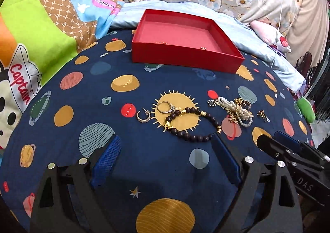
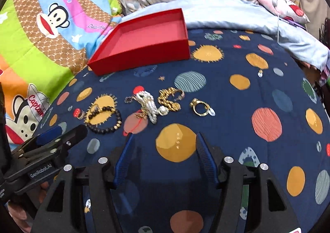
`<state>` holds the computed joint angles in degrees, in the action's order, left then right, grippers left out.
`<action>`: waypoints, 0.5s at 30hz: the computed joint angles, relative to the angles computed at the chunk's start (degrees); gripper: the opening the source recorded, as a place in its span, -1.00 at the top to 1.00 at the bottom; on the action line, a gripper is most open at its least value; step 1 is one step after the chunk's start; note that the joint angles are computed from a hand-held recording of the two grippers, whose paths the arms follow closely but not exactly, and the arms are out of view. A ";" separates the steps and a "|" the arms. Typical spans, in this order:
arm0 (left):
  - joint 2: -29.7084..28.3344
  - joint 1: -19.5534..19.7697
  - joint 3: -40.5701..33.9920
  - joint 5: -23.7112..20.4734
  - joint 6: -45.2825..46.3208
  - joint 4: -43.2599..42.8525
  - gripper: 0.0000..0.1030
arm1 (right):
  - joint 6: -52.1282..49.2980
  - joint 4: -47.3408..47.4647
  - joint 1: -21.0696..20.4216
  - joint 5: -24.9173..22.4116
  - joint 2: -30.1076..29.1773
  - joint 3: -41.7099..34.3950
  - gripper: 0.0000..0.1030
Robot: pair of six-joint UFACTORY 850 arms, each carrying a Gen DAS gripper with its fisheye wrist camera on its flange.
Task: Organize jewelry
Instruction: 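Lower the right gripper onto the pearl bracelet and close on it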
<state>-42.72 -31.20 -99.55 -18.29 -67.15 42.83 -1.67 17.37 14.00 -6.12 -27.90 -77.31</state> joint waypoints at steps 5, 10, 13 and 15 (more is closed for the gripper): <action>-0.56 0.38 -0.74 -0.79 3.10 -4.51 -0.69 | -10.83 9.82 0.09 -1.84 -2.56 -3.59 0.29; -0.22 1.08 0.07 0.32 4.78 -8.27 -0.69 | -6.80 4.87 0.41 -2.41 -5.57 -8.30 0.55; -0.07 1.21 0.43 0.87 4.89 -8.83 -0.69 | 0.23 -2.84 0.50 -4.22 -7.61 -11.45 0.55; -0.21 1.20 0.19 0.68 5.41 -9.27 -0.69 | -2.19 -0.40 0.21 -6.32 -9.08 -13.47 0.56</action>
<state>-42.93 -29.99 -99.36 -17.60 -61.74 33.56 -3.86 16.96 14.21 -12.45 -36.98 -90.78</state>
